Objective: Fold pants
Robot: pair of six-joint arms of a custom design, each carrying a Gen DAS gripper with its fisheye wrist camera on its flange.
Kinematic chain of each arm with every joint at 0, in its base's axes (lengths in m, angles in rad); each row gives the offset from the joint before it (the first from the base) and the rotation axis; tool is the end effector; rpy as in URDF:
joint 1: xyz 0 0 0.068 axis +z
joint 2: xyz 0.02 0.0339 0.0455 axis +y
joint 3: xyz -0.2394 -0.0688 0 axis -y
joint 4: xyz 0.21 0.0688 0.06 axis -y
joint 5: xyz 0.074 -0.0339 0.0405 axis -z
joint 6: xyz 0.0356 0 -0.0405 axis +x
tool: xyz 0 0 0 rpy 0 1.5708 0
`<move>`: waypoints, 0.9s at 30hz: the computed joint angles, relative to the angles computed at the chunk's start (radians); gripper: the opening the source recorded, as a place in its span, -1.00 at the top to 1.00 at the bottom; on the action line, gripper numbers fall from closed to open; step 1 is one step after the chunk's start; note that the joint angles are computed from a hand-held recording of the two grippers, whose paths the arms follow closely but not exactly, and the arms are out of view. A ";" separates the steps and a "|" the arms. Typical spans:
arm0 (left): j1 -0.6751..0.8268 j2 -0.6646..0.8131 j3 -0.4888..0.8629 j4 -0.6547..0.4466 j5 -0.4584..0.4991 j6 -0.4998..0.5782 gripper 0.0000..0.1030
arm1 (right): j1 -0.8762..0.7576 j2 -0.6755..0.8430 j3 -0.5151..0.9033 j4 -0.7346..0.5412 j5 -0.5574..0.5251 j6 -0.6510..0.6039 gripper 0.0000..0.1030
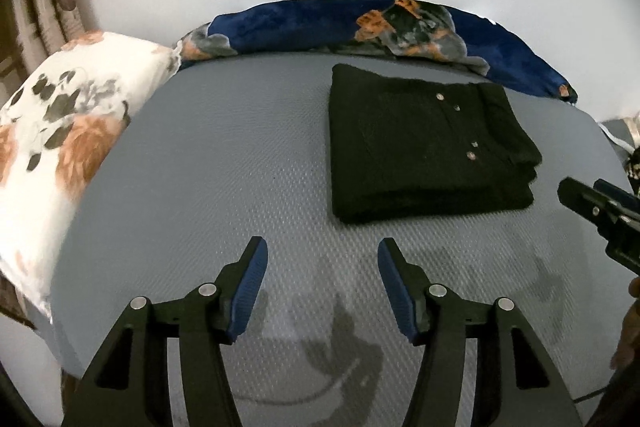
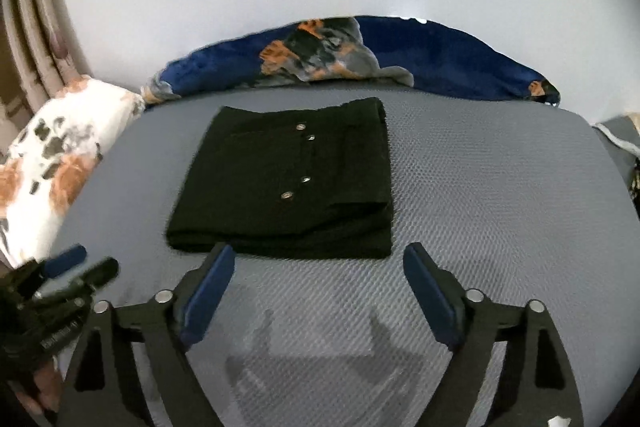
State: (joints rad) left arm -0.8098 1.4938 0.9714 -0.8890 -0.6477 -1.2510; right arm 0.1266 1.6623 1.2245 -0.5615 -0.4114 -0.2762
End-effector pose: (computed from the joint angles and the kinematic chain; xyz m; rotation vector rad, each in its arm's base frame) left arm 0.1740 -0.1516 0.1983 -0.6112 2.4199 0.2600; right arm 0.3109 0.0539 0.2275 -0.6518 2.4245 0.4664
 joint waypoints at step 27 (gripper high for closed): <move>-0.201 0.056 0.076 -0.207 -0.057 -0.271 -0.13 | 0.031 -0.260 -0.257 0.037 0.021 -0.017 -0.71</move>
State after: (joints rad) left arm -1.0108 1.5501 1.0471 -1.0960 -0.7051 -1.5222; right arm 0.1573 1.4028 0.9672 -0.5246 -0.3900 -0.2929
